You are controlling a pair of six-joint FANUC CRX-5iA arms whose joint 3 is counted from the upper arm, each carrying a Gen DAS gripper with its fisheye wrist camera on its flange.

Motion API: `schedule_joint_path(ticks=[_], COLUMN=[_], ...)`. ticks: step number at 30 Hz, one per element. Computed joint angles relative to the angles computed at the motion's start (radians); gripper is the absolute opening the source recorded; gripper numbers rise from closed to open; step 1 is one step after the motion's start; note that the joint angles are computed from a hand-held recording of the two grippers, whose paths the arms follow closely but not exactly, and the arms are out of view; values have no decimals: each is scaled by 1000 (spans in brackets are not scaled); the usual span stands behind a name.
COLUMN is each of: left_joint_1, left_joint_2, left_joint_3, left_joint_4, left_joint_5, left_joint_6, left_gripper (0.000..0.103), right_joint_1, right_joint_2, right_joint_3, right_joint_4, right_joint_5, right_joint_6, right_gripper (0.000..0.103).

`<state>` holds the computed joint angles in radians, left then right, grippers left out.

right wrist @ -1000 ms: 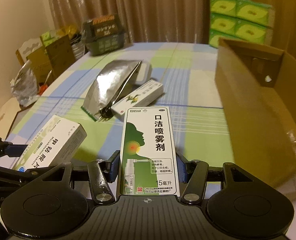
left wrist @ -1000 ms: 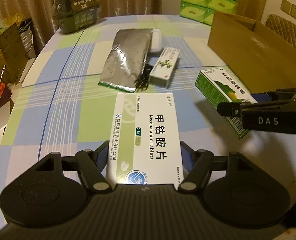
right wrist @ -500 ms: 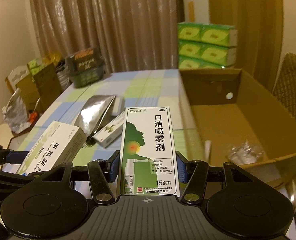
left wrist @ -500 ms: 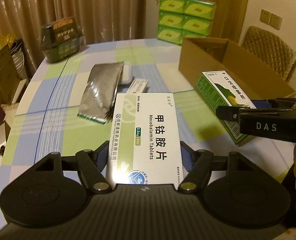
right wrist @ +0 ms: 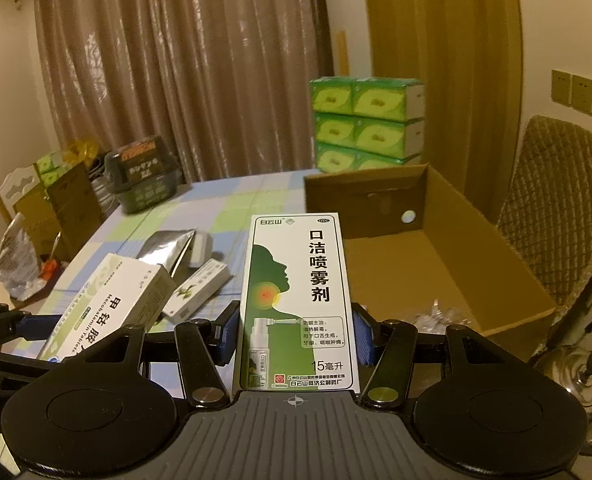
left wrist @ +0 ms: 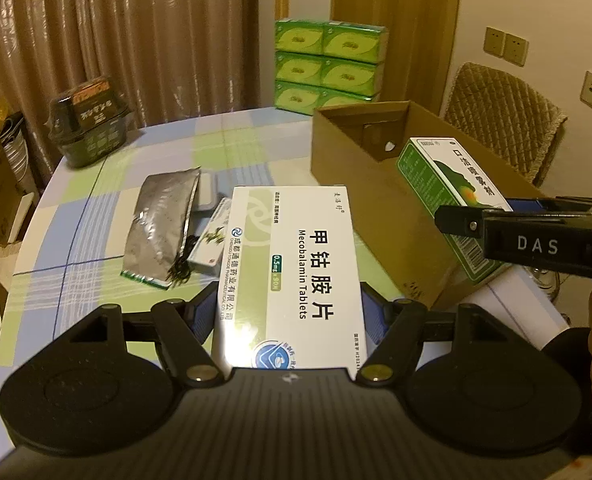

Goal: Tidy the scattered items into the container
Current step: 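Lift and carry the spray box and tablet box over the cardboard box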

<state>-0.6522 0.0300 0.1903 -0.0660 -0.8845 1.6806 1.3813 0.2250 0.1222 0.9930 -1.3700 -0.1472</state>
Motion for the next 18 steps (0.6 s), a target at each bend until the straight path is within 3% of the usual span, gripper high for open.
schedule_joint_path(ticks=[18], left_joint_1=[-78], left_joint_2=[144], left_joint_3=[167], left_joint_4=[39], left_joint_5=[9], left_joint_6=[-22], left_gripper=[67], right_joint_1=[-17], right_joint_2=[-144], right_joint_3=[-144], right_joint_4=[17], right_joint_5=[-122], right_joint_6=[-33], right_gripper=[53])
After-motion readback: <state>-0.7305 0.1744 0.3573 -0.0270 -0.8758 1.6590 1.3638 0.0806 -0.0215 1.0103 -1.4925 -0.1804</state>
